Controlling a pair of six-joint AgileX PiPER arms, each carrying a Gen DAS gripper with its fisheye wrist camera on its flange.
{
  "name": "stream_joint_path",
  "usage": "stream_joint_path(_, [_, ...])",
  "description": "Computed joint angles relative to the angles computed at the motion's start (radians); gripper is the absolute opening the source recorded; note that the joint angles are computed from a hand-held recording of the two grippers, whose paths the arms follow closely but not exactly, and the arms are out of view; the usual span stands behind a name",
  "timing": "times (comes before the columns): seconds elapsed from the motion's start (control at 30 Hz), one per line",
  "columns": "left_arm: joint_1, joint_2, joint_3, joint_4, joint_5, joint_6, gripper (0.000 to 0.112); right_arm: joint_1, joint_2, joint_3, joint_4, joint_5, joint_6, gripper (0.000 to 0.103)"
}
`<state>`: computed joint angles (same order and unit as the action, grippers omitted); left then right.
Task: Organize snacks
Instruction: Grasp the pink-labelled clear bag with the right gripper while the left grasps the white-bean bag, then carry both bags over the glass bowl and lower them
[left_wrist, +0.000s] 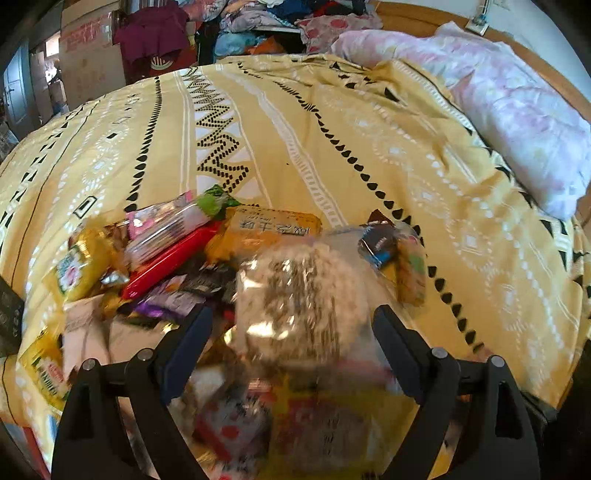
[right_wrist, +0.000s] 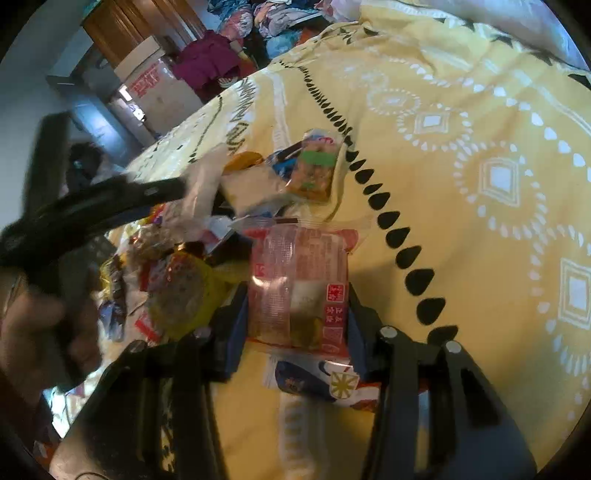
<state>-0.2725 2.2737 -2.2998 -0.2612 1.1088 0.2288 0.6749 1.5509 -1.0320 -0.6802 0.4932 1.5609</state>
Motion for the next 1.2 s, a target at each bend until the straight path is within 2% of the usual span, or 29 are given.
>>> stream_joint_path(0.13, [-0.032, 0.097, -0.131, 0.054, 0.067, -0.020, 0.090, -0.021, 0.031, -0.037, 0.047, -0.022, -0.061, 0.047])
stream_joint_path(0.23, [-0.043, 0.113, -0.132, 0.082, 0.063, -0.022, 0.090, -0.032, 0.039, -0.044, 0.064, -0.040, -0.083, 0.047])
stream_joint_path(0.27, [-0.045, 0.093, -0.091, 0.090, 0.035, -0.010, 0.087, -0.033, 0.040, -0.045, 0.066, -0.044, -0.085, 0.047])
stream_joint_path(0.3, [-0.048, 0.054, -0.019, 0.104, -0.017, -0.007, 0.080, -0.033, 0.040, -0.045, 0.066, -0.046, -0.084, 0.047])
stream_joint_path(0.37, [-0.046, -0.020, 0.103, 0.108, -0.094, 0.010, 0.080, -0.026, 0.033, -0.043, 0.048, -0.043, -0.069, 0.047])
stream_joint_path(0.47, [-0.019, -0.194, 0.342, 0.016, -0.228, 0.130, 0.080, -0.006, 0.019, -0.054, 0.007, -0.011, -0.037, 0.047])
stream_joint_path(0.6, [0.030, -0.413, 0.570, -0.065, -0.305, 0.265, 0.080, 0.039, -0.003, -0.097, -0.034, 0.066, -0.023, 0.047])
stream_joint_path(0.67, [0.068, -0.509, 0.652, -0.083, -0.309, 0.304, 0.080, 0.072, -0.009, -0.135, -0.045, 0.126, -0.040, 0.047])
stream_joint_path(0.77, [0.144, -0.616, 0.713, -0.093, -0.283, 0.329, 0.080, 0.123, -0.013, -0.198, -0.054, 0.201, -0.062, 0.047])
stream_joint_path(0.9, [0.341, -0.741, 0.730, -0.173, -0.222, 0.408, 0.080, 0.203, 0.033, -0.361, -0.071, 0.319, -0.142, 0.047])
stream_joint_path(1.03, [0.566, -0.756, 0.598, -0.256, -0.099, 0.471, 0.080, 0.253, 0.137, -0.602, -0.057, 0.399, -0.273, 0.047])
stream_joint_path(1.2, [0.901, -0.651, 0.316, -0.402, 0.068, 0.510, 0.080, 0.299, 0.366, -1.074, 0.029, 0.488, -0.542, 0.047])
